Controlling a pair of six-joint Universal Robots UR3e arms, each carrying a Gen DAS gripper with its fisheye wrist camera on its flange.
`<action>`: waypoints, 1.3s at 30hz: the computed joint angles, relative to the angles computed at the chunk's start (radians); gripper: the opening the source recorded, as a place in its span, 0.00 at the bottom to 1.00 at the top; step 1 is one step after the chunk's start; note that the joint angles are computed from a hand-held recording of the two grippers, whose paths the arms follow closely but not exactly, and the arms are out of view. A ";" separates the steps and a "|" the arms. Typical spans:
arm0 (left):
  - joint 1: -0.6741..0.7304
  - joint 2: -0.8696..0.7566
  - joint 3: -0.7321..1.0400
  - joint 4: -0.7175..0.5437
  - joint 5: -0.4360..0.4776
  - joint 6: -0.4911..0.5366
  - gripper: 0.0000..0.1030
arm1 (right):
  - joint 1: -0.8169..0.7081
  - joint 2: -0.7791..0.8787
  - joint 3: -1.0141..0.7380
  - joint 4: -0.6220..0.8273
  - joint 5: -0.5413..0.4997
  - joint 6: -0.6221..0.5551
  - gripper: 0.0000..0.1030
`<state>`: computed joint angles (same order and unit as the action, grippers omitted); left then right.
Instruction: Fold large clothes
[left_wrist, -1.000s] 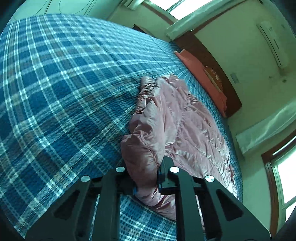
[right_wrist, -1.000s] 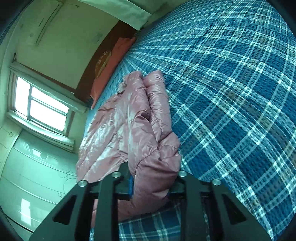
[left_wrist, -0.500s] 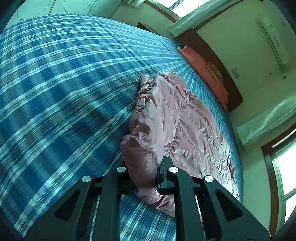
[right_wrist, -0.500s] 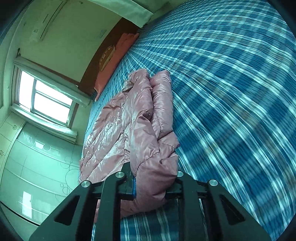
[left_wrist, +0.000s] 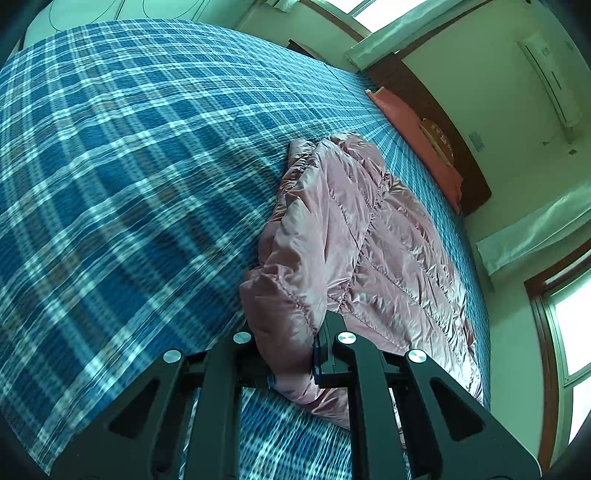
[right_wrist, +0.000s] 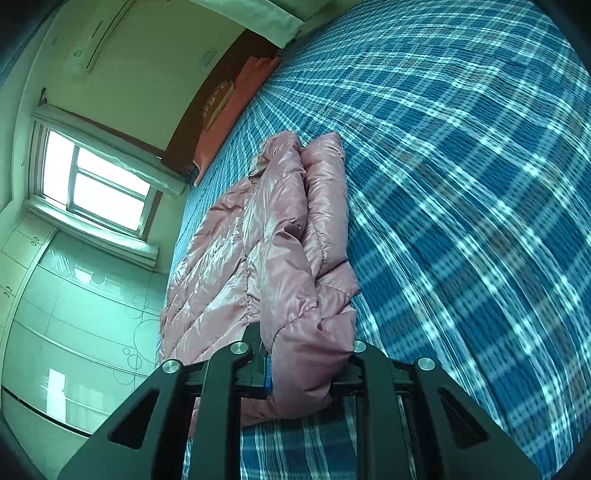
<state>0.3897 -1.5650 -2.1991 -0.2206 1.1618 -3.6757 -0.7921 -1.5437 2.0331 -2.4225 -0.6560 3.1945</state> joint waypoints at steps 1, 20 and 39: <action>0.002 0.007 -0.005 -0.004 0.000 0.004 0.12 | 0.004 0.015 -0.010 -0.008 -0.001 0.006 0.18; 0.072 0.150 -0.149 -0.041 -0.053 0.093 0.17 | -0.005 0.116 -0.043 -0.030 0.021 0.003 0.21; 0.256 0.260 -0.231 -0.154 -0.175 0.225 0.27 | -0.029 0.120 -0.009 -0.056 0.008 -0.032 0.35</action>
<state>0.6459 -1.3054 -2.4306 -0.3748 0.9863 -3.4504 -0.8211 -1.4239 2.0243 -2.4789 -0.6476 3.1623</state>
